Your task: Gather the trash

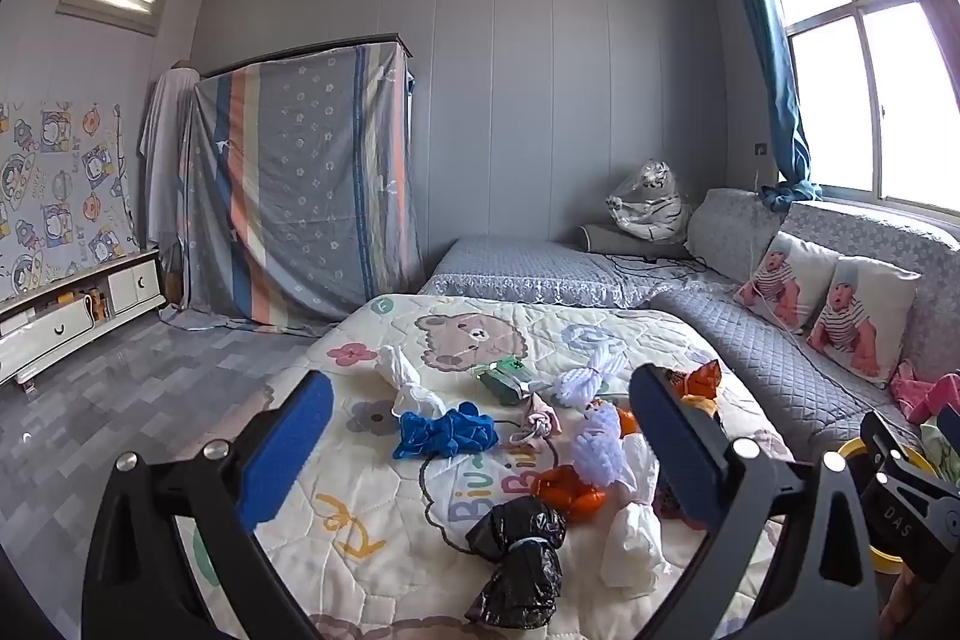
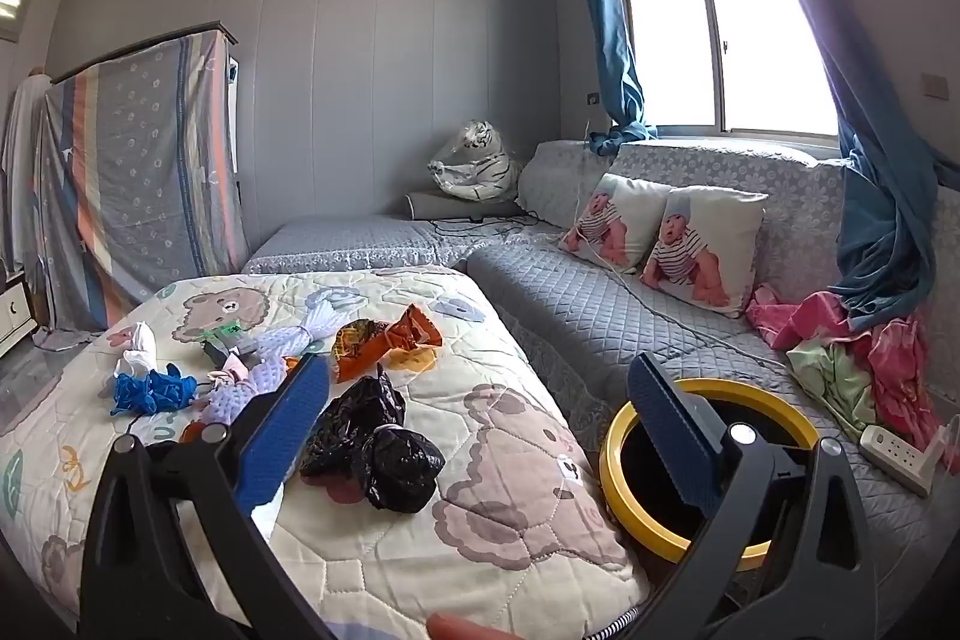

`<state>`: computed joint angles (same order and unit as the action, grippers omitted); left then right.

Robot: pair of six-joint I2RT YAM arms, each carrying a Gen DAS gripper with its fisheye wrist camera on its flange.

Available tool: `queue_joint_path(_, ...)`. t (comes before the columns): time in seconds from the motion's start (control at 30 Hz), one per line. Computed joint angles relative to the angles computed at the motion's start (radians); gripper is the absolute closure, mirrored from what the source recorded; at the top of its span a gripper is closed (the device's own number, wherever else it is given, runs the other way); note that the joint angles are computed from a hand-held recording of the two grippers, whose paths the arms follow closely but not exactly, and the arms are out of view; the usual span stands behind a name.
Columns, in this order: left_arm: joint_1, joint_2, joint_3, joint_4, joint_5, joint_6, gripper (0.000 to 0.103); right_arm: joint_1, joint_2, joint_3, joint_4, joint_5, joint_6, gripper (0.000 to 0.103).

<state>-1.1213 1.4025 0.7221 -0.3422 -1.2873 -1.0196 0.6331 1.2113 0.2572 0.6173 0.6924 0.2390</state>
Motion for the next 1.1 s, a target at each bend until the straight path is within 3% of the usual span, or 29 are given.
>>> queue_joint_path(0.3,0.014,-0.018,-0.027,0.057,0.009,0.047,0.007,-0.011,-0.005,-0.004,0.0,-0.012,0.0,0.008)
queue_joint_path(0.33,0.016,-0.019,-0.028,0.06,0.011,0.049,0.007,-0.049,-0.012,0.0,-0.001,-0.049,-0.019,0.008)
queue_joint_path(0.63,0.014,-0.018,-0.024,0.052,0.008,0.045,0.007,-0.013,0.025,0.015,0.01,-0.016,-0.002,0.008)
queue_joint_path(1.1,0.009,-0.012,-0.02,0.035,0.008,0.027,0.007,-0.052,0.006,-0.016,0.028,-0.061,-0.014,0.008)
